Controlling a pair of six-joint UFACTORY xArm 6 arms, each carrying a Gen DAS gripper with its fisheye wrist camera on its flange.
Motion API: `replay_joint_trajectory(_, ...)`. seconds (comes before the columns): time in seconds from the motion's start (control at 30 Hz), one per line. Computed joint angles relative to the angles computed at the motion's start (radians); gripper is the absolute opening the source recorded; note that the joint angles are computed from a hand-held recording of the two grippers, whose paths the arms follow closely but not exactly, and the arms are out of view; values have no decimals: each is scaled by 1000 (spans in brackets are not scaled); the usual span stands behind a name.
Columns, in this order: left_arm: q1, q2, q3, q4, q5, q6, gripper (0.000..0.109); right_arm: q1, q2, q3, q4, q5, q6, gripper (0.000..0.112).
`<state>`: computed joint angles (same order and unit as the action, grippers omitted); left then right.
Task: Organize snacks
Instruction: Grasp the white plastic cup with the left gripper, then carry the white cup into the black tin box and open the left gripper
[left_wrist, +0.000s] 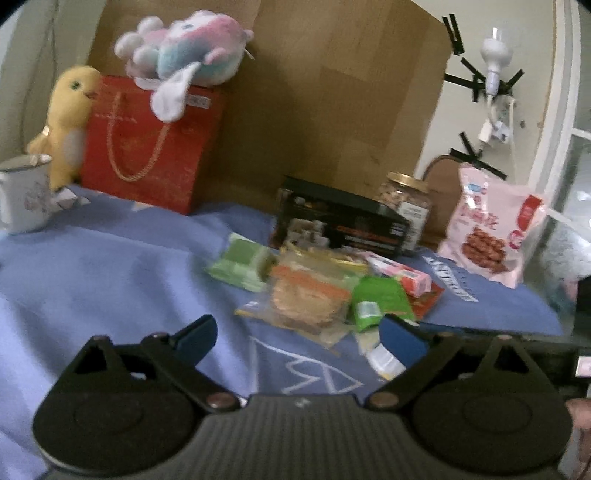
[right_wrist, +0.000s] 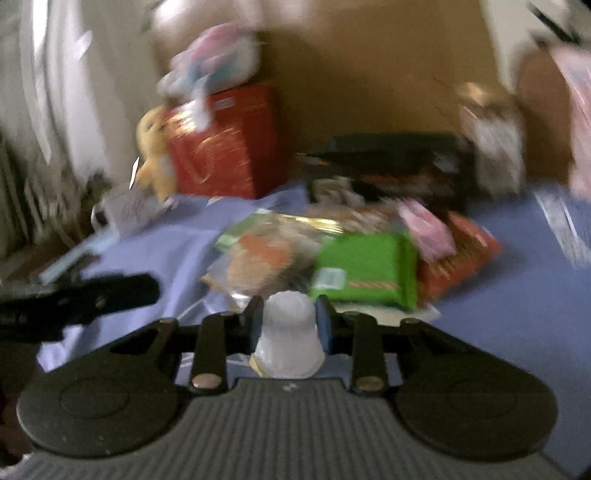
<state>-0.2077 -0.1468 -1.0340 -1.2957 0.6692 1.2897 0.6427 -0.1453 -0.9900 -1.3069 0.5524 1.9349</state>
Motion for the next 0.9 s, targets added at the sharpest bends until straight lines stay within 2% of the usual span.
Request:
replay_joint_trajectory(0.07,14,19,-27,22,83,-36,91,-17,-90,94,-42,-32,143,34)
replay_joint_trajectory(0.1,20,33,-45,31,132,-57,90,-15,-131,136,-59,-33,207,38)
replay_joint_trajectory(0.13,26,50,-66,39,184,-81,88,-6,-178,184,-71,-20,268,47)
replay_joint_trajectory(0.17,29,69,-89,47,236,-108,85,7,-208,211,-65,-5,287,49)
replay_joint_trajectory(0.23,34,116,-144,61,349,-169,80,32,-246,240,-28,18,258,53)
replay_joint_trajectory(0.33,18,154,-184,76,438,-222,72,82,-274,257,27,80,176,55)
replay_joint_trajectory(0.47,-20,181,-210,126,479,-272,62,125,-293,272,98,150,59,55)
replay_joint_trajectory(0.57,-43,191,-220,154,495,-298,54,89,-307,299,92,81,25,55)
replay_joint_trajectory(0.67,-61,186,-216,175,498,-300,53,71,-270,276,121,59,-63,55)
replay_joint_trajectory(0.7,-67,182,-213,183,496,-297,52,78,-261,267,124,72,-91,55)
replay_joint_trajectory(0.77,-79,184,-216,215,502,-299,38,91,-237,244,139,97,-161,55)
replay_joint_trajectory(0.83,-95,167,-193,236,469,-287,31,106,-214,225,143,127,-208,51)
replay_joint_trajectory(0.9,-98,155,-187,249,450,-271,31,131,-193,203,142,185,-256,50)
